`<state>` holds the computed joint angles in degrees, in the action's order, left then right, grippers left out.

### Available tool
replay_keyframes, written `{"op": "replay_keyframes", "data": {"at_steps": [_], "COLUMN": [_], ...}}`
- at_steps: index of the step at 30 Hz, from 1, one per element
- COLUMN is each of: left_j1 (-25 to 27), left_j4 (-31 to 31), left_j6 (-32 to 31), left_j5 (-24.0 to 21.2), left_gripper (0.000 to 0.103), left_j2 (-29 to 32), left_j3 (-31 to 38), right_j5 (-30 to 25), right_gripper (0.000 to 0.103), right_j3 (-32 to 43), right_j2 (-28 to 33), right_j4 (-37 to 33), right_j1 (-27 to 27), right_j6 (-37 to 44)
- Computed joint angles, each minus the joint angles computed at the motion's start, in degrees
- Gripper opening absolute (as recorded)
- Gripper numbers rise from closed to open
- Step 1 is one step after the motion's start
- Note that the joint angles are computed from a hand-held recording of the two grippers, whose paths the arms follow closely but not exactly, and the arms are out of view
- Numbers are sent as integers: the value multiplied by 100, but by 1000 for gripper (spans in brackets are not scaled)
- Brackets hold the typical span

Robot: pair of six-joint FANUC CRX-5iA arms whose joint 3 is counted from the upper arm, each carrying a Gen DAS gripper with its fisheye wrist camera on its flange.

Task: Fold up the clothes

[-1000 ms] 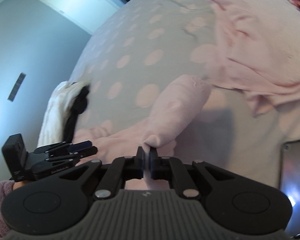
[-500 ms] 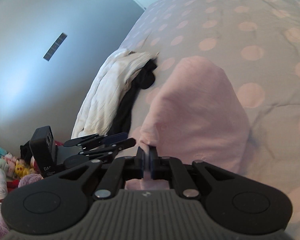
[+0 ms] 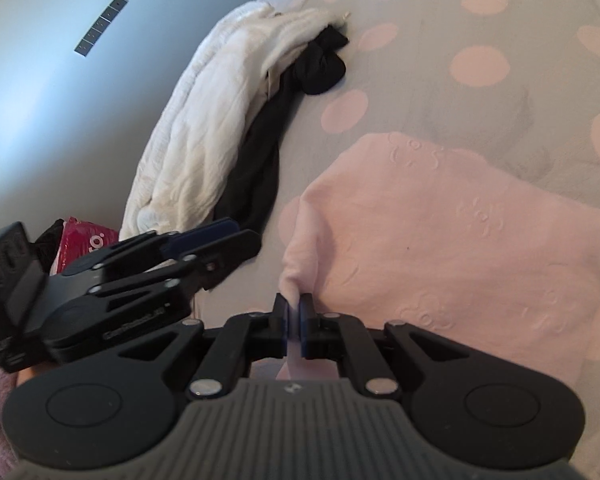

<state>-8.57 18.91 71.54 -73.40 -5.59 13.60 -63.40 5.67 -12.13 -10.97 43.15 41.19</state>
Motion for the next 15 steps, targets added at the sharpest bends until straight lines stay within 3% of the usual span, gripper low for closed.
{"op": "replay_keyframes", "data": {"at_steps": [8,12,14,15], "left_j1": [32,72,86,97], "left_j4": [-32,130,250,323], "left_j6": [-89,-181,-183,-192], "left_j5": [48,112,122,128], "left_gripper": [29,30,31,31], "left_j2": [-105,-184,-202,-212], "left_j3": [-90,-200,-264,-302], "right_j5": [20,-11,-219,-351], "right_gripper": [30,31,24,16], "right_j3": [12,-320,-519,-597], "right_j2": [59,-426,-639,-719], "right_j4": [-175,753,1254,1353], "right_j1": [-35,372,575,644], "right_j6": [236,-163,-447,-456]}}
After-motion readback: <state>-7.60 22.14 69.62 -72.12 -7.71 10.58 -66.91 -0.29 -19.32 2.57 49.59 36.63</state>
